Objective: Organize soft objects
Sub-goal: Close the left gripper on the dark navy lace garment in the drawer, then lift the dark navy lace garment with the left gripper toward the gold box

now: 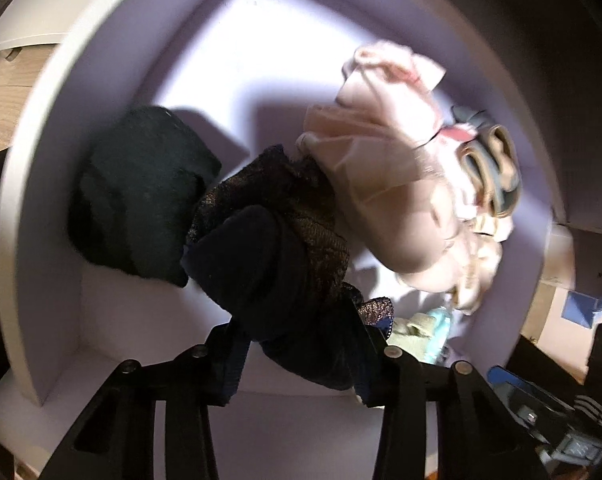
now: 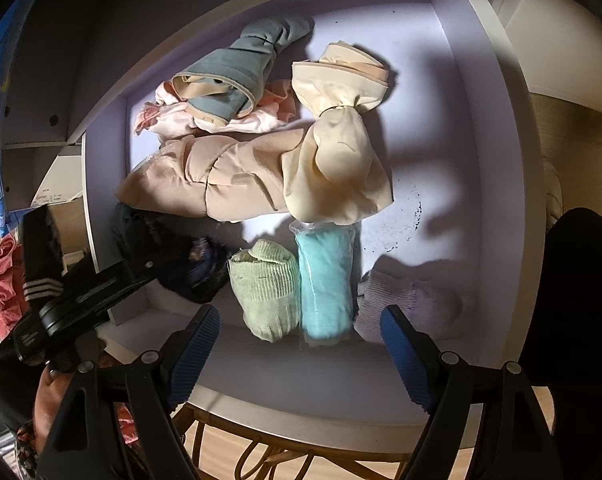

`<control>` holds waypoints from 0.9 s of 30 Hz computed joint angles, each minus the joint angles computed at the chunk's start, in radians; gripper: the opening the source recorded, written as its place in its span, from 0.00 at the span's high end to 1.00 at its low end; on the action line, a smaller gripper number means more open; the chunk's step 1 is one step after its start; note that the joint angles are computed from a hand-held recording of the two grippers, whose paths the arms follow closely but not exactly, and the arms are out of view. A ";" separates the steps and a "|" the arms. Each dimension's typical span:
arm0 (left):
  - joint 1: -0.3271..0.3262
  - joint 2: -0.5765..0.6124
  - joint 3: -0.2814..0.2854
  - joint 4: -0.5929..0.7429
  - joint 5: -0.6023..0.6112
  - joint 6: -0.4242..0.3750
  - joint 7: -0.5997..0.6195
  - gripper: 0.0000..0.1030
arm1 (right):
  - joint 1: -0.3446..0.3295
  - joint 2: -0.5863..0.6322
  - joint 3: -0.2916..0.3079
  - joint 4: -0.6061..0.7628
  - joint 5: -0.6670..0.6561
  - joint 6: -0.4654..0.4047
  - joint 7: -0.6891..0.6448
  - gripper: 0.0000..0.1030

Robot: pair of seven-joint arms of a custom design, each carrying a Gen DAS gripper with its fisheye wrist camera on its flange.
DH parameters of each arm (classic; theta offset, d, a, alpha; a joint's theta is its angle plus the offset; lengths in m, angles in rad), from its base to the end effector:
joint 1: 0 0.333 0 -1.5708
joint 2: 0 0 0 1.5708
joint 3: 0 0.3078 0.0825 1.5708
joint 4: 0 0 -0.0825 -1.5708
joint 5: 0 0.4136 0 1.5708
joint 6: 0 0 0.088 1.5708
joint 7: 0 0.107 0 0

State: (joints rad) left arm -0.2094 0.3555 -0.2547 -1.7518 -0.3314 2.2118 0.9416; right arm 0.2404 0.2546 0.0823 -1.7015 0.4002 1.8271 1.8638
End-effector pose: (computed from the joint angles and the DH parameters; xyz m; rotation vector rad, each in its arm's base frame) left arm 0.6105 -0.3029 0.3647 2.3126 -1.5824 0.2715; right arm 0.6052 0.2320 0.4208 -2.0165 2.2283 0.6319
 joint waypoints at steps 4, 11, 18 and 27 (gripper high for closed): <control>0.009 -0.054 0.006 -0.019 0.011 -0.011 0.027 0.58 | 0.000 -0.002 0.000 -0.002 0.000 0.007 0.002 0.19; 0.013 -0.140 0.017 -0.045 0.028 -0.023 0.058 0.58 | -0.001 -0.003 0.001 -0.002 0.003 0.004 0.000 0.19; 0.007 -0.172 0.020 -0.035 0.033 0.004 0.102 0.58 | -0.001 -0.008 0.000 -0.007 0.007 0.006 0.000 0.19; 0.006 -0.207 0.025 0.030 0.050 0.011 0.156 0.58 | 0.003 -0.001 0.001 -0.001 -0.007 -0.004 0.000 0.19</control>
State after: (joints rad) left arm -0.2030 0.1488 -0.2292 -1.7215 -0.2819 2.2226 1.0981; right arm 0.2437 0.2539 0.0837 -1.7025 0.3931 1.8227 1.8640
